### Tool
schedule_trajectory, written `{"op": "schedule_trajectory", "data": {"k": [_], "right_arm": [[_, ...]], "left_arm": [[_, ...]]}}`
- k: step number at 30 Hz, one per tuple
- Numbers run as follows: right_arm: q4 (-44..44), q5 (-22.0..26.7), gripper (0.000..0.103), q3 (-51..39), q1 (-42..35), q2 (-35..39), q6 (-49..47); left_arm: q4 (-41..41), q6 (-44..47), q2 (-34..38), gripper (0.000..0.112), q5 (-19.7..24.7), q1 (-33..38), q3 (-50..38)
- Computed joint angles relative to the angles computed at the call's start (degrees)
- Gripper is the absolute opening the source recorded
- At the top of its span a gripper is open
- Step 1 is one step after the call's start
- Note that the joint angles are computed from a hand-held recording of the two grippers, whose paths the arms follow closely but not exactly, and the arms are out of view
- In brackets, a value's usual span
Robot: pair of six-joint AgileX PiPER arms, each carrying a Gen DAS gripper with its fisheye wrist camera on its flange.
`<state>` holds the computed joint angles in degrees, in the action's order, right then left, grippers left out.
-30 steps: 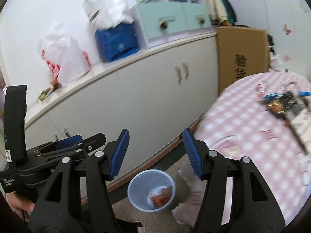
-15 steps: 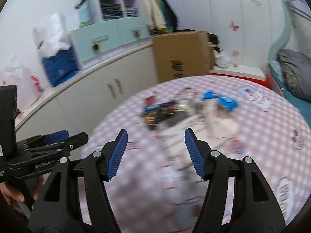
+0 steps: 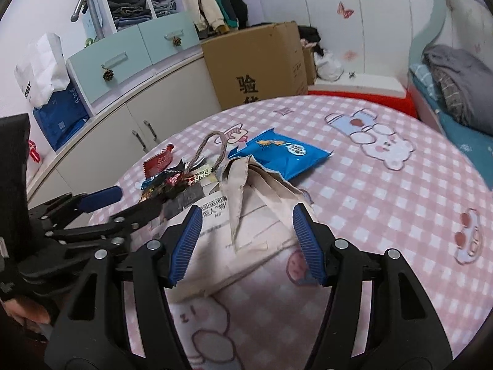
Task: Collect trash
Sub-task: 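Move both tools back to the table over the remaining trash, then grasp the black snack wrapper with left while right grasps the brown paper, then carry the black wrapper and brown paper toward the blue bin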
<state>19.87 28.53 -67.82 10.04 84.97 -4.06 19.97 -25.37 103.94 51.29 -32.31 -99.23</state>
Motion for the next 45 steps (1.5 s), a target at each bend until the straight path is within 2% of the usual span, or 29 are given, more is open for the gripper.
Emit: {"op": "schedule_trajectory", "data": {"k": [3, 6, 7, 9, 11, 12, 15, 18, 23, 28, 37, 41, 45], "right_arm": [[2.5, 1.8, 0.061, -3.4, -0.6, 3.2, -3.0], [-0.1, 3.2, 0.061, -7.1, 0.0, 6.2, -1.8], [-0.5, 3.6, 0.060, -7.9, 0.1, 6.9, -1.4], [-1.5, 5.1, 0.048, -10.1, 0.6, 8.6, -1.0], [-5.2, 6.9, 0.044, -12.3, 1.8, 10.2, 1.7], [-6.4, 7.9, 0.033, -13.4, 2.2, 11.1, 2.5], [-8.7, 8.5, 0.016, -14.9, 2.9, 12.1, 3.6], [-12.5, 6.9, 0.010, -13.3, 4.3, 10.6, 5.5], [-19.4, 4.9, 0.007, -10.0, 7.1, 6.3, 9.5], [-24.2, 5.9, 0.007, -8.8, 9.7, 1.3, 13.7], [-36.1, 11.5, 0.007, -11.4, 19.9, -5.3, 25.4], [-41.9, 14.4, 0.007, -13.8, 28.3, -5.0, 31.8], [-45.7, 16.0, 0.007, -16.2, 35.8, -2.7, 36.4]], "left_arm": [[0.2, 0.8, 2.5, 0.055, 1.3, 0.3, -2.2], [-1.7, 2.2, 3.3, 0.045, 0.4, 1.2, -3.1], [-2.3, 2.8, 3.5, 0.037, 0.2, 1.5, -3.4], [-3.6, 4.2, 4.1, 0.033, 0.1, 1.9, -4.3], [-3.6, 4.7, 4.1, 0.030, -0.3, 2.0, -4.3], [-3.9, 4.8, 3.9, 0.029, -0.8, 2.1, -3.9], [-4.8, 4.5, 2.7, 0.026, -2.4, 2.8, -2.3], [-7.3, 5.2, 0.0, 0.024, -4.6, 3.9, 0.8], [-7.9, 3.9, -6.4, 0.023, -8.0, 4.2, 7.3], [-9.0, 2.9, -14.4, 0.023, -9.3, 5.5, 13.4], [-9.9, 1.9, -29.4, 0.023, -6.1, 10.3, 21.3], [-15.2, 6.6, -35.9, 0.023, -4.2, 16.2, 24.8], [-24.7, 16.3, -42.7, 0.023, -1.9, 27.5, 29.3]]}}
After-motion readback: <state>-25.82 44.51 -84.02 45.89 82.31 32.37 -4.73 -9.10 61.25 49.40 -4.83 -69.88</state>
